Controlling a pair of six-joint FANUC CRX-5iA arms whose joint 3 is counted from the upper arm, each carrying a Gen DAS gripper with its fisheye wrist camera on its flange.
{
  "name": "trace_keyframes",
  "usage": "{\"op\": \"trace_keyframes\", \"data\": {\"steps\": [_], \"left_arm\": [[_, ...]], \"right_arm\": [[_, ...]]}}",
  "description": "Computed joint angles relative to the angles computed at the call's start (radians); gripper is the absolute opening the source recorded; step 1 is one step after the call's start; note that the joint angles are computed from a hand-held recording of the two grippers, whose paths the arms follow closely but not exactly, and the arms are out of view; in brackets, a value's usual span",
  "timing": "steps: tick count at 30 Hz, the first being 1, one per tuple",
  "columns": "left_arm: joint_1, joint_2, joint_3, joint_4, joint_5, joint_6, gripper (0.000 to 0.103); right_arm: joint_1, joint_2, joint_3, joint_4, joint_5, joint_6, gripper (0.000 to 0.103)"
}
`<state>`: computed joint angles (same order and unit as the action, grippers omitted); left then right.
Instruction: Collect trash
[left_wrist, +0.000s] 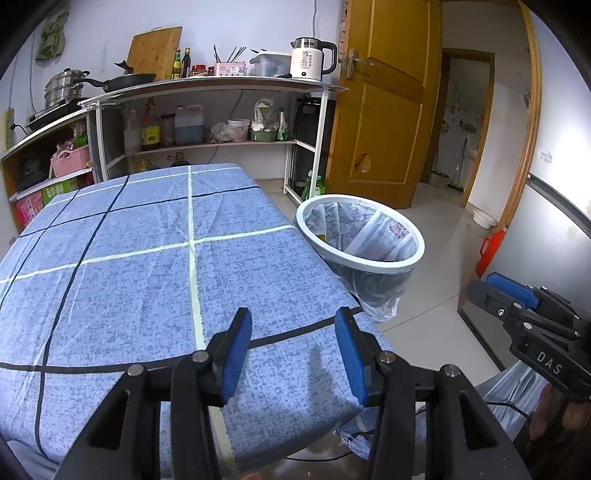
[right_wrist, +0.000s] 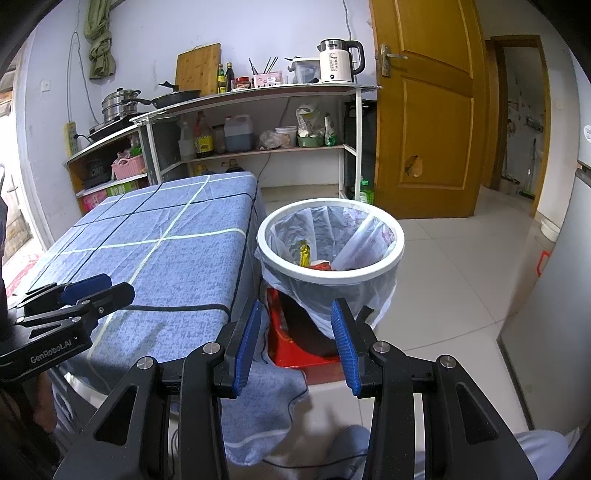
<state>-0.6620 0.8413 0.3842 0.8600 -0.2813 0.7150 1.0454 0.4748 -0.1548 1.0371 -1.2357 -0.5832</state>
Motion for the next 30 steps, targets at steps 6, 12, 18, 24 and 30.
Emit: {"op": "trace_keyframes", "data": {"steps": [6, 12, 18, 24, 30], "left_arm": [[0.001, 0.001, 0.007, -0.024, -0.003, 0.021, 0.049], [0.0, 0.002, 0.01, -0.035, -0.001, 0.032, 0.049], [0.003, 0.002, 0.015, -0.057, -0.003, 0.047, 0.049], [0.001, 0.001, 0.01, -0.049, 0.001, 0.039, 0.049], [0.001, 0.001, 0.014, -0.075, 0.002, 0.062, 0.049]], "right_arm": [[0.0, 0.0, -0.001, 0.001, 0.002, -0.001, 0.041], [0.0, -0.001, -0.002, 0.001, 0.002, -0.001, 0.041], [0.0, 0.0, 0.001, -0.001, 0.001, 0.001, 0.041], [0.0, 0.001, 0.003, -0.001, 0.0, 0.003, 0.041], [0.001, 0.002, 0.005, -0.002, -0.001, 0.003, 0.041]]}}
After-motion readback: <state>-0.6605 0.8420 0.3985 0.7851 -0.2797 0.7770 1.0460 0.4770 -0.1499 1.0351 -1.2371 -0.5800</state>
